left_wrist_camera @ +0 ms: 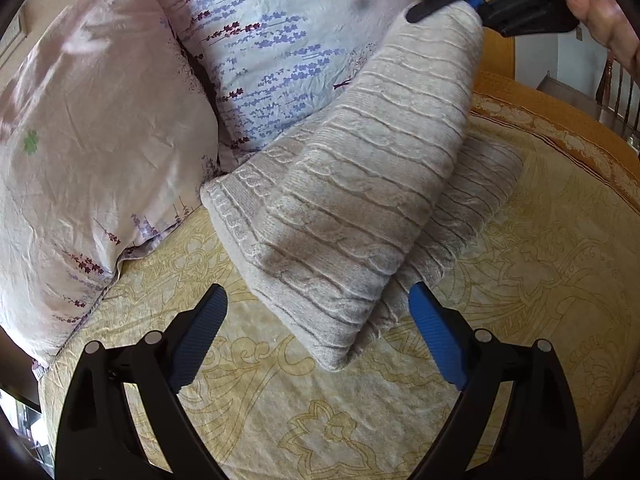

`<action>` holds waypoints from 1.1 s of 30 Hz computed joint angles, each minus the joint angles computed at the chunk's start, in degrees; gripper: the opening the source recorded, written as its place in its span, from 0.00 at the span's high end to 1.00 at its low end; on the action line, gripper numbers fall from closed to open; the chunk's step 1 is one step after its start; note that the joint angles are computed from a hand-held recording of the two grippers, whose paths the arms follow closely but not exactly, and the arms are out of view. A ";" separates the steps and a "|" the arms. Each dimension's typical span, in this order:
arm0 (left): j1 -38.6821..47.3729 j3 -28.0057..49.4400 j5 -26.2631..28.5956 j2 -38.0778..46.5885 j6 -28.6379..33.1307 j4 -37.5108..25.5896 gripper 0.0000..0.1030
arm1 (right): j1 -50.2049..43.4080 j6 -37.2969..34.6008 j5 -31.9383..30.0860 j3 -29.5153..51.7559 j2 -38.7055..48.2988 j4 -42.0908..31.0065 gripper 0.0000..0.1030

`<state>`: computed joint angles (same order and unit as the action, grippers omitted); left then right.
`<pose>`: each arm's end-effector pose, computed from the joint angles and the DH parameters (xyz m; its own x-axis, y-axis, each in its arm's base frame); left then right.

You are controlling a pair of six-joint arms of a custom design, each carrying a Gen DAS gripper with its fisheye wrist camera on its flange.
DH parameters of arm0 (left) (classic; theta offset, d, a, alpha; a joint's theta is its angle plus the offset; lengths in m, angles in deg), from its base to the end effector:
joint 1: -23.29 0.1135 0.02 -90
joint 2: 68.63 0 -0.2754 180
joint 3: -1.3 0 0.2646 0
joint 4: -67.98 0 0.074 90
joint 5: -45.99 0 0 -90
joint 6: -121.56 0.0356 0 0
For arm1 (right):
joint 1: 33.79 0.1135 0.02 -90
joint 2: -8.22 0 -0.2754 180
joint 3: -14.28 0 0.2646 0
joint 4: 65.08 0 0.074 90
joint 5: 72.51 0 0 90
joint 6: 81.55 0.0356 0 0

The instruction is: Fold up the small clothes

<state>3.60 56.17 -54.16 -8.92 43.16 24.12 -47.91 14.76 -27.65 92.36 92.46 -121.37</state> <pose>0.2062 -0.0671 0.2471 -0.6482 0.4422 -0.6199 0.3598 0.8954 0.2624 0.2983 -0.0490 0.2712 -0.8706 0.2990 -0.3906 -0.0505 0.7356 0.6755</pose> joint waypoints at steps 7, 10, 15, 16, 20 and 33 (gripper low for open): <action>10.58 2.39 11.02 2.74 -3.31 -4.01 0.47 | -2.38 -4.78 6.22 -6.17 0.73 -0.55 0.89; 11.62 2.25 13.65 2.63 -3.26 -4.64 0.55 | -1.57 -5.73 9.37 -8.58 0.76 0.46 0.89; 11.17 2.32 13.74 2.76 -3.44 -5.55 0.55 | -0.56 -7.03 12.61 -9.87 1.31 1.83 0.88; 11.19 2.45 13.79 3.02 -3.50 -5.75 0.55 | -0.23 -7.45 13.35 -9.84 1.26 2.04 0.88; 11.49 2.83 14.23 3.82 -4.36 -6.92 0.55 | 2.04 -9.96 17.82 -10.29 0.32 3.49 0.88; 10.14 4.37 14.30 5.94 -6.57 -9.70 0.55 | 5.41 -14.02 25.28 -14.25 -5.56 7.78 0.88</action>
<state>13.74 60.54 -39.86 -2.98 36.59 14.42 -42.51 0.74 -2.37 78.11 86.89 -113.59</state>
